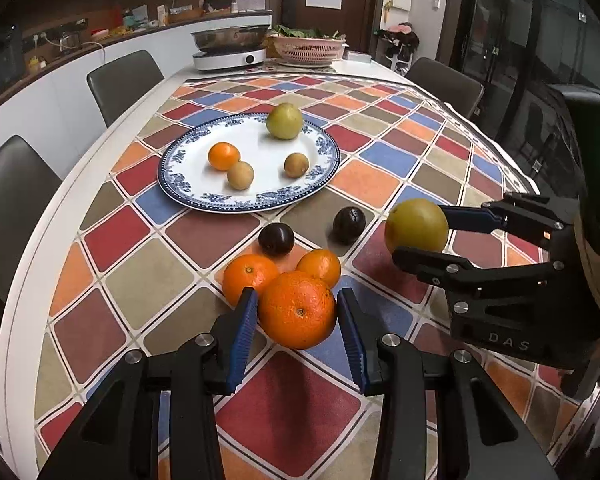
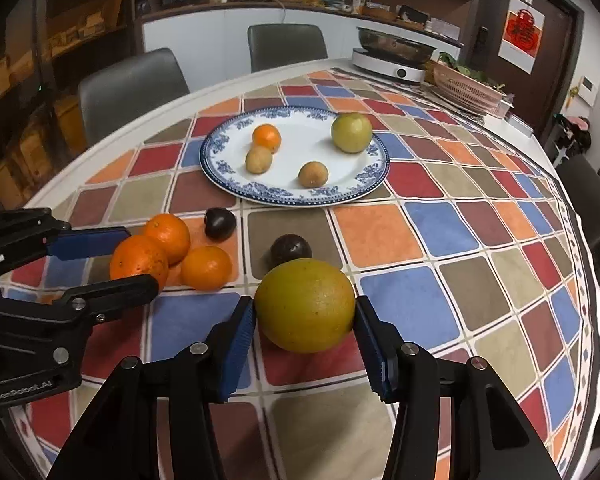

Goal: Organize fruits
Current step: 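Move the left tool around an orange while the right tool reaches the yellow-green grapefruit, then lift the orange with the left tool while the right tool carries the grapefruit over the plate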

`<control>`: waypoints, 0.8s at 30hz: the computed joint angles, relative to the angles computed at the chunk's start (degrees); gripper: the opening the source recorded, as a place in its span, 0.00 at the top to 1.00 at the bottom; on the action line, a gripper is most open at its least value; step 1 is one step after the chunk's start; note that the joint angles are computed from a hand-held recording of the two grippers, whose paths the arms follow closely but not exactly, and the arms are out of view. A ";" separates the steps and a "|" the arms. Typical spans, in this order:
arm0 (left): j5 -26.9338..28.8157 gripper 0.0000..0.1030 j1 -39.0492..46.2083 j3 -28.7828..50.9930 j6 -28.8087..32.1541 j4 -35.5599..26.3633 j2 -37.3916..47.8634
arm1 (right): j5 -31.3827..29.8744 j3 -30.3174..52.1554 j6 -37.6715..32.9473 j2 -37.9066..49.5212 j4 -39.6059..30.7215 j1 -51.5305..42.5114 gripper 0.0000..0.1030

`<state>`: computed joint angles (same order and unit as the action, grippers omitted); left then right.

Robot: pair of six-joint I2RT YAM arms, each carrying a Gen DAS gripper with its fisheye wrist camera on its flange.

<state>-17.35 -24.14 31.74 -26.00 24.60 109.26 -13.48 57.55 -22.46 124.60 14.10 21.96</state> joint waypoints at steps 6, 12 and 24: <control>-1.33 0.61 -0.86 -1.79 -0.94 -0.71 -3.28 | -1.09 -3.28 2.31 -2.99 1.65 -0.40 0.51; -3.03 0.61 -1.43 -3.38 -1.30 -2.50 -7.74 | -1.55 -7.12 3.43 -7.38 3.39 -0.02 0.51; -4.74 0.61 0.06 -5.03 1.22 -7.21 -18.47 | -3.21 -9.06 6.45 -14.95 2.65 1.11 0.51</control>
<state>-22.09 -24.07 26.71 -24.79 17.39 90.79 -16.69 48.49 -16.01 109.66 16.75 23.07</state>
